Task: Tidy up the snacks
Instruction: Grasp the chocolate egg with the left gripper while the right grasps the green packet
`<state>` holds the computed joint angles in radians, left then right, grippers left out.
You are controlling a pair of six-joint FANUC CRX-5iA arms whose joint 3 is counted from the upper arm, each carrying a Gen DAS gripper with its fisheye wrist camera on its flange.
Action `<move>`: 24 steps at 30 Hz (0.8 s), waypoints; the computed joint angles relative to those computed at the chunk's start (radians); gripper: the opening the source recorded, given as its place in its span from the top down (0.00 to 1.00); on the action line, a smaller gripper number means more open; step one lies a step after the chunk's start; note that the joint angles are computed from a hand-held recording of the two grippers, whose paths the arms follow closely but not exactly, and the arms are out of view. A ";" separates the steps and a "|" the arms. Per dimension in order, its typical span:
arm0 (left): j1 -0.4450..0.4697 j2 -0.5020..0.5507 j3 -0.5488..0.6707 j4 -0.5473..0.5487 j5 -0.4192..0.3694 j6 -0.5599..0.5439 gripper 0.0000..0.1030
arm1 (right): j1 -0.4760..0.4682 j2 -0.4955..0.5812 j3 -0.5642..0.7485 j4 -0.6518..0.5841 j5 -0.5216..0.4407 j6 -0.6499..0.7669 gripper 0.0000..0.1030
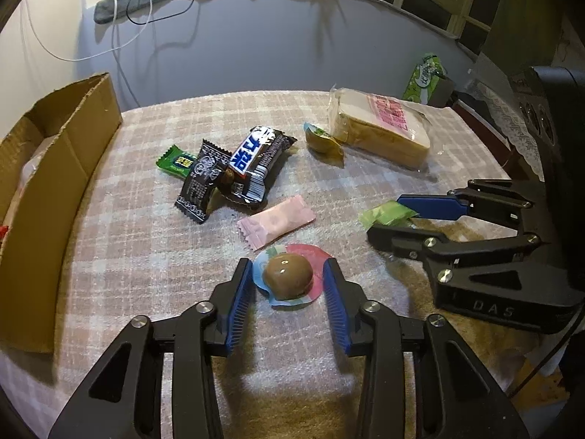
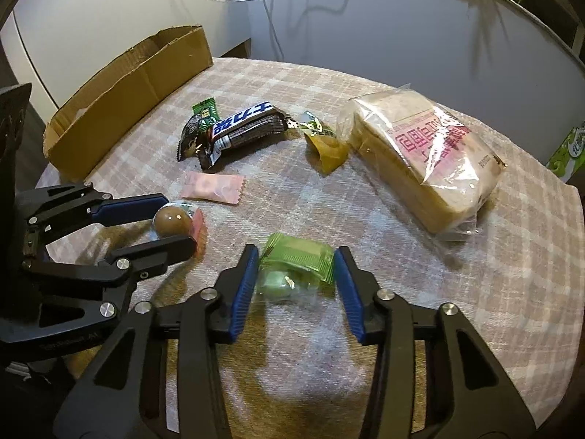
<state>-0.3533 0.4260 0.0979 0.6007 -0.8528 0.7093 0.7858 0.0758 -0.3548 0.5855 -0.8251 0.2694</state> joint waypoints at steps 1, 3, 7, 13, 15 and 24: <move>0.000 0.000 0.000 0.000 0.004 0.004 0.69 | -0.001 -0.002 -0.002 0.000 0.002 -0.004 0.61; 0.000 0.003 0.002 0.001 0.003 0.004 0.69 | 0.000 -0.011 -0.012 0.005 0.005 -0.014 0.63; 0.001 -0.001 -0.003 0.004 0.011 -0.004 0.70 | 0.001 -0.010 -0.012 0.009 0.005 -0.019 0.63; 0.002 -0.002 -0.007 0.010 0.013 -0.007 0.70 | 0.003 -0.009 -0.011 0.014 -0.010 -0.031 0.55; 0.001 -0.004 -0.011 0.012 0.016 -0.010 0.70 | 0.003 -0.002 -0.001 0.009 -0.019 -0.025 0.55; 0.001 -0.006 -0.014 0.014 0.019 -0.013 0.70 | -0.013 0.025 0.030 0.000 -0.029 -0.011 0.54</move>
<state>-0.3520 0.4197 0.0836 0.6149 -0.8336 0.6966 0.7731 0.1012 -0.3251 0.5853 -0.8542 0.2588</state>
